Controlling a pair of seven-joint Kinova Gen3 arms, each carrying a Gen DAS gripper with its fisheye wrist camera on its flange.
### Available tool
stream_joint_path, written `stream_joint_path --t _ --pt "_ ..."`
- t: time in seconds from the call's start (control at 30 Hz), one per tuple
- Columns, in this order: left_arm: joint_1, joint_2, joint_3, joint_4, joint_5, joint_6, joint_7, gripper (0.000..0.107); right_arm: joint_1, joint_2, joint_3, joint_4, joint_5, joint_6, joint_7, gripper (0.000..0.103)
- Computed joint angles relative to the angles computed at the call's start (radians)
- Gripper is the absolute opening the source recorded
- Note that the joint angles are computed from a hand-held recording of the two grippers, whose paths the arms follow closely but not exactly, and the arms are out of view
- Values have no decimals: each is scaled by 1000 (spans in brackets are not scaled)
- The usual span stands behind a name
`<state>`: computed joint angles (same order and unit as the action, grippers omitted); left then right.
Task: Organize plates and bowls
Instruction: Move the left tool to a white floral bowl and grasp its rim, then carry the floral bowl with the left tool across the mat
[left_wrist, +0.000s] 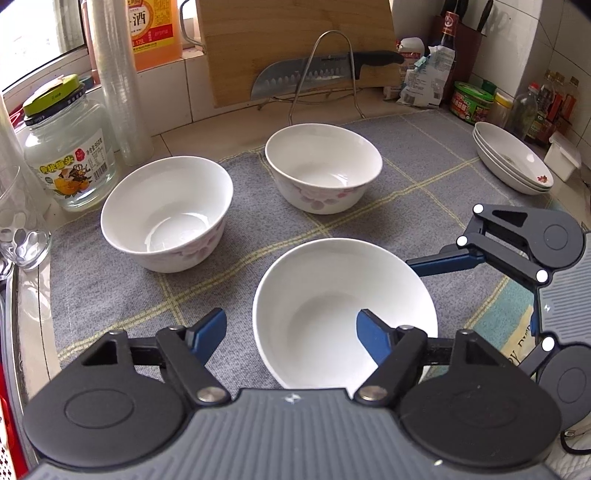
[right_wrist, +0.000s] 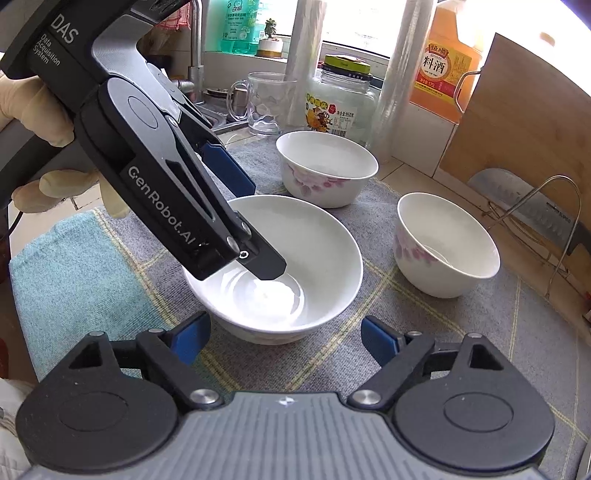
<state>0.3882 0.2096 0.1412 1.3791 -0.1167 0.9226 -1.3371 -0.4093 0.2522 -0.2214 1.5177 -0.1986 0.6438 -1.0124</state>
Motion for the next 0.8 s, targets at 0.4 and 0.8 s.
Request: stream_joint_path --t 0.4,0.8 --pt "-27 16 4 -15 72 2 -61 57 20 -5 -13 10 -48 -2 46 81" --pt "-28 18 1 -18 81 1 -63 56 20 -2 -15 5 -66 0 73 79"
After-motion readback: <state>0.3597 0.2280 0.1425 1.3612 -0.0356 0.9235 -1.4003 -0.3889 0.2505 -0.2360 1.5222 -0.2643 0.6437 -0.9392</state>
